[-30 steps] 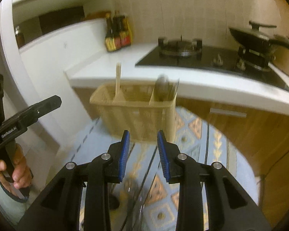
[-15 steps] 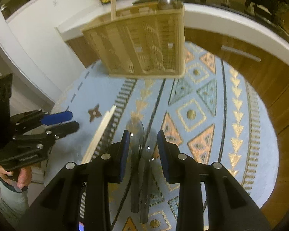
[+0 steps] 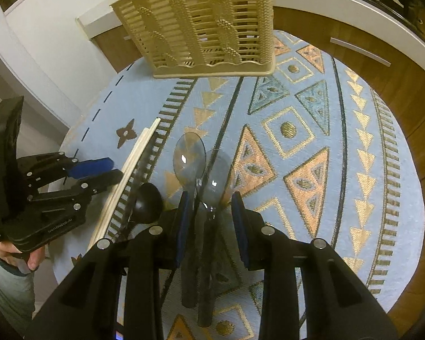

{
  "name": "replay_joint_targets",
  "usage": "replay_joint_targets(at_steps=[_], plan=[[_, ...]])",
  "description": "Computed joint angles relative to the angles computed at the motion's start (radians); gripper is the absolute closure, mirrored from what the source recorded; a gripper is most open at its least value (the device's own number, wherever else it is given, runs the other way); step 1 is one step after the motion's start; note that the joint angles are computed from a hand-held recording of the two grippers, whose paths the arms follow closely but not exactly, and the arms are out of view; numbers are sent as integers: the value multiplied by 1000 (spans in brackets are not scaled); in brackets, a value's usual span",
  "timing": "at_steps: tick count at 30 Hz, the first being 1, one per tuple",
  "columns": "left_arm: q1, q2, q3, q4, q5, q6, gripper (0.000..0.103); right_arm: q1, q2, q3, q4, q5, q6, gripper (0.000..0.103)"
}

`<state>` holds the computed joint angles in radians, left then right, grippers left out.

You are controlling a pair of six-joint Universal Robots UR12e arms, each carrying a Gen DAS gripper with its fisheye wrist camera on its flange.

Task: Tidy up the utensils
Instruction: 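Move both tools back down to the remaining utensils, then grasp a third wooden chopstick with the left tool while the right tool grasps a spoon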

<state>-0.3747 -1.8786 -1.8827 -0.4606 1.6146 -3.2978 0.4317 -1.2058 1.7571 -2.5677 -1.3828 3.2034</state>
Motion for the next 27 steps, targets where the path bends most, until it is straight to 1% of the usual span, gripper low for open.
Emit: replay_joint_targets(at_steps=[2,6,10,11,12,13,16,19,21,24,27], plan=[[-5,0,3,-11,11,8,81,2,-2,3,-4,-13,-4,76],[0,-10,23,-36,0,8,79,5,-2,2,14,-20,-12,76],[-13,-25,48,-62,38,51,80,5,2,-13,67,-34,-5,76],[-14,-27,50,-64,42,63,82,3,2,-15,77,-35,-7,76],[-15,-27,51,-62,44,72,97,1,3,-20,95,-31,-11,76],[-17,-30,53,-60,55,72,97,-2,2,-21,105,-23,-13,76],[-4,-31,48,-33,18,44,99,-6,7,-33,140,-5,-24,76],[7,-29,31,23,-6,9,99,-1,20,-54,185,-14,-30,77],[13,-22,19,48,-13,-2,99,8,26,-67,199,-42,-37,81],[15,-10,3,102,-15,-8,99,15,33,-87,238,-67,-36,86],[19,-3,-4,138,-24,-13,99,19,41,-108,278,-82,-39,90]])
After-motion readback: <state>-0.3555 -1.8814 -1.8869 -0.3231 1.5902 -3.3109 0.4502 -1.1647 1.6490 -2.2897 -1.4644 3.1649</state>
